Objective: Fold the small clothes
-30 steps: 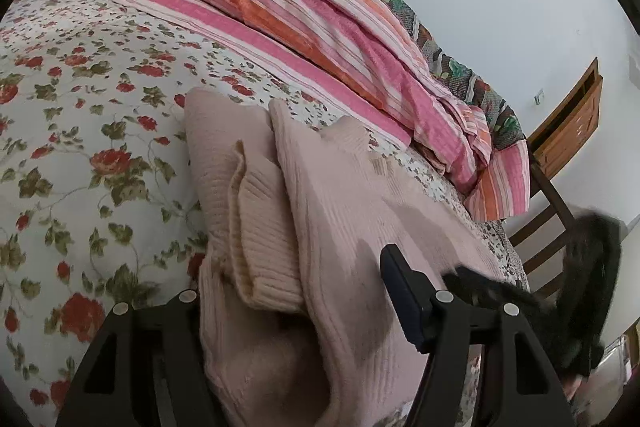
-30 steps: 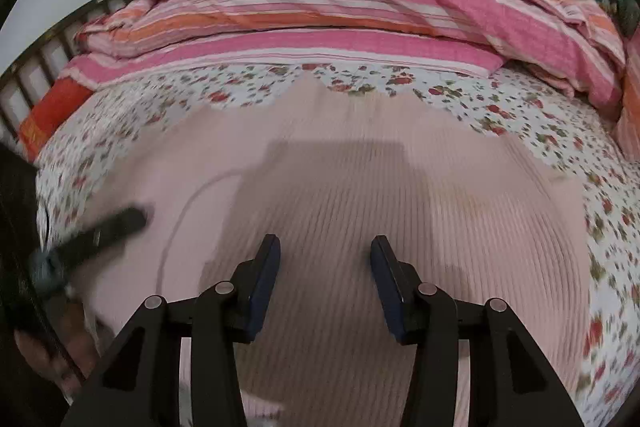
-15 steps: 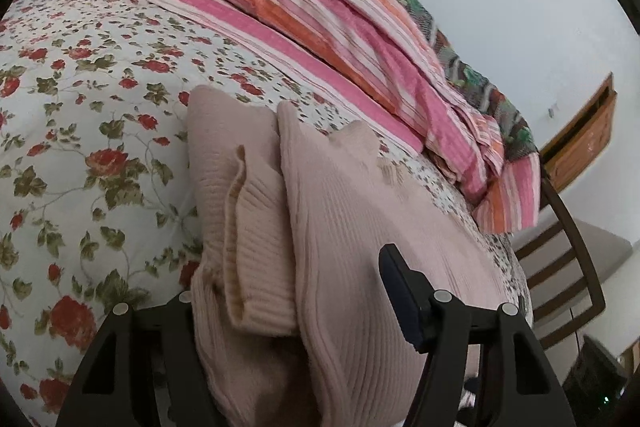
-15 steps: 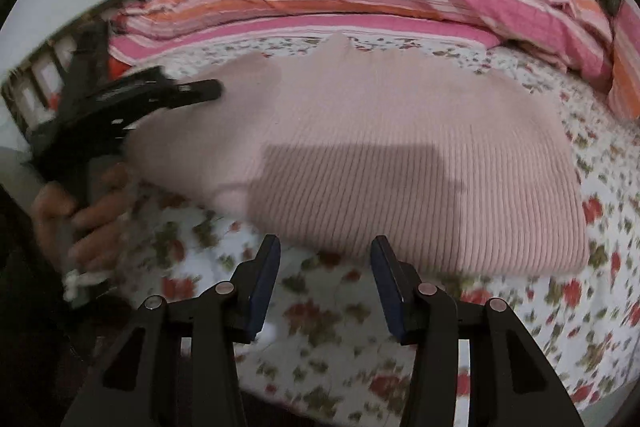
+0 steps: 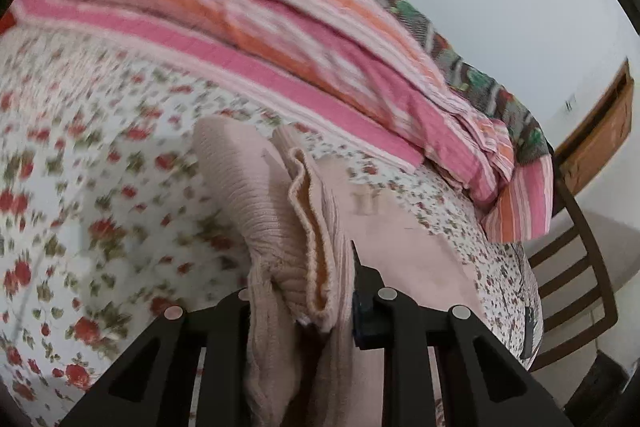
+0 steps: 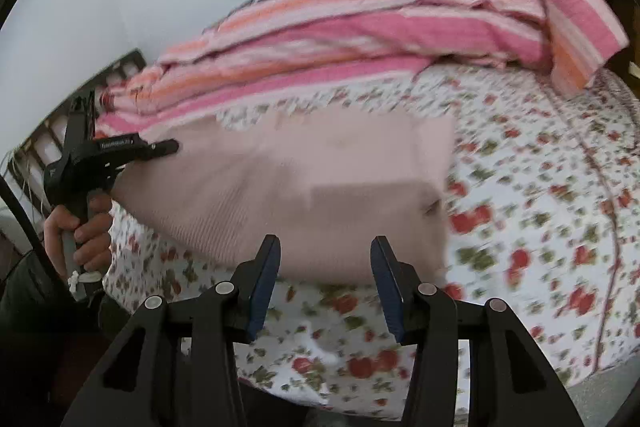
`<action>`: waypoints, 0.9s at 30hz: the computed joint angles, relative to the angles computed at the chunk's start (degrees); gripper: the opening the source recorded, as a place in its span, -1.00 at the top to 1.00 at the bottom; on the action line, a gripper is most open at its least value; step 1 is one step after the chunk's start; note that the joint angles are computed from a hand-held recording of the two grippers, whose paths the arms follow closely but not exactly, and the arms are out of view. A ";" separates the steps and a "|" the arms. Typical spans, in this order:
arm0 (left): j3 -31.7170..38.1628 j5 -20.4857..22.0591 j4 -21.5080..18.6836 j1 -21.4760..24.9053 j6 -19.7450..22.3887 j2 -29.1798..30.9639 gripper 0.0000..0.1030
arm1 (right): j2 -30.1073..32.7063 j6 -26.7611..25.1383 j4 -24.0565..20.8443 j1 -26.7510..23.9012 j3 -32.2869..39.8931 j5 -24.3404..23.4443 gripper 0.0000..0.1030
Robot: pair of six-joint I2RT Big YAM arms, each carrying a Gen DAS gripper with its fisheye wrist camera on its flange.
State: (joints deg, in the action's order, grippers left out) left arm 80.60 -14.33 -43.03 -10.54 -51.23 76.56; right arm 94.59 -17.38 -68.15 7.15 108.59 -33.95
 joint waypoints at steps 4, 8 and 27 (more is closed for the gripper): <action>6.69 -4.01 -2.50 -2.69 2.61 3.85 0.58 | 0.60 2.78 1.67 -2.48 0.79 -1.84 0.08; 14.24 -6.62 -4.35 -5.66 3.80 8.86 0.58 | 2.49 4.68 1.41 -4.38 2.24 -2.92 0.08; 26.66 12.68 3.75 -11.90 7.88 25.07 -0.22 | 6.54 7.84 0.51 -9.18 5.26 -5.70 0.03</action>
